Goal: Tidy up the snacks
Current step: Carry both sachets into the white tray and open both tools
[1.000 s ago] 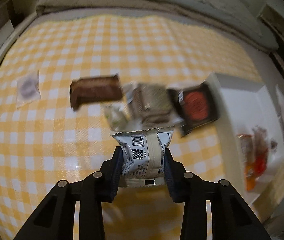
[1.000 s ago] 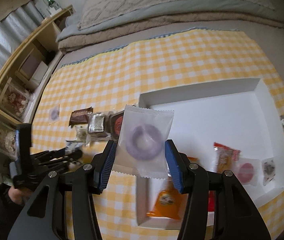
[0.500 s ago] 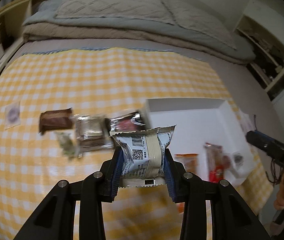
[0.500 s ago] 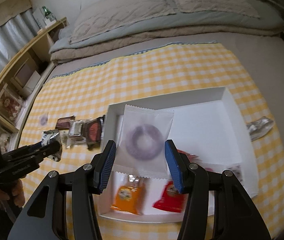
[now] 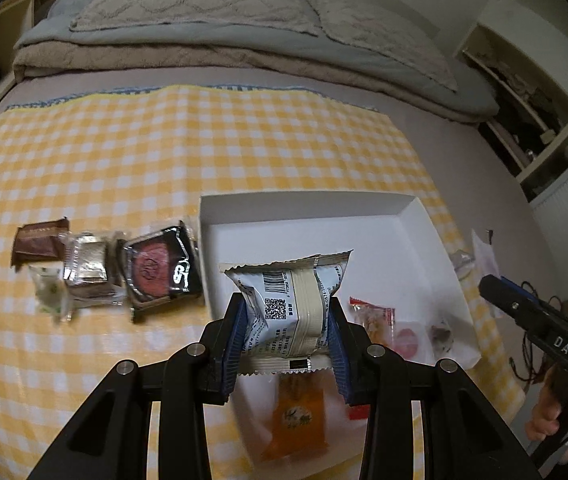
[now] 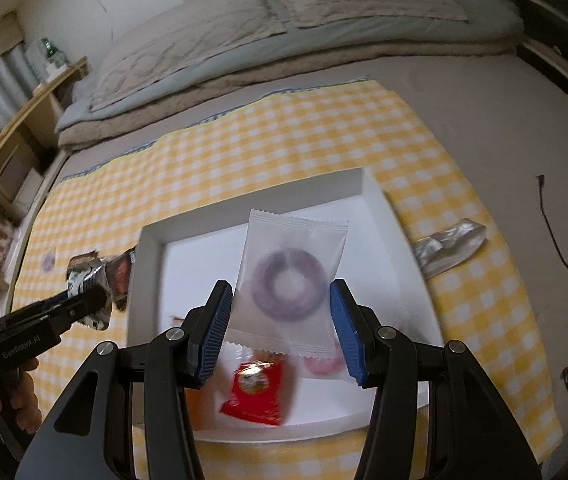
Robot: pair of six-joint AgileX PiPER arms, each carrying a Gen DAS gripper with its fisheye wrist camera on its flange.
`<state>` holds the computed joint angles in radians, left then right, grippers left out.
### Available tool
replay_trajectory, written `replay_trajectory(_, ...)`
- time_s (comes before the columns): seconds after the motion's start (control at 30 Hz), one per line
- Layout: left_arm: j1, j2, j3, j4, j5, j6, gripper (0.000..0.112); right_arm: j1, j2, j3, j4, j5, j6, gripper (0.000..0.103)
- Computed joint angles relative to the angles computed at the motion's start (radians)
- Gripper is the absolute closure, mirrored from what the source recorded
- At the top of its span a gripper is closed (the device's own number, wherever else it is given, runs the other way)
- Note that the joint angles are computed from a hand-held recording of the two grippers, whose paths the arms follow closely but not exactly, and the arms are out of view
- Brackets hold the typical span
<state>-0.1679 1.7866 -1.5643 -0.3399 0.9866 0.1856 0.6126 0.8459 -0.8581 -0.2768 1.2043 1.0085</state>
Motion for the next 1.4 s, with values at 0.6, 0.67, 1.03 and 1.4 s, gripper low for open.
replay_trajectory(0.6, -0.057, 0.231, -0.138, 0.116, -0.095, -0.163, 0.073, -0.349, 0.057, 0.101, 0.096, -0.118, -0.301, 0.052)
replay_trajectory(0.67, -0.048, 0.246, -0.142, 0.104, -0.094, -0.153, 0.070, -0.387, 0.074, 0.109, 0.117, -0.131, -0.334, 0.052)
replay_trajectory(1.03, -0.015, 0.217, -0.084, 0.058, -0.128, -0.077, 0.021, -0.408, 0.108, 0.146, 0.105, -0.165, -0.302, 0.017)
replay_trajectory(1.4, -0.028, 0.167, -0.047, 0.099, -0.089, -0.063, 0.009, -0.373, 0.073, 0.151, 0.095, -0.098, -0.275, 0.000)
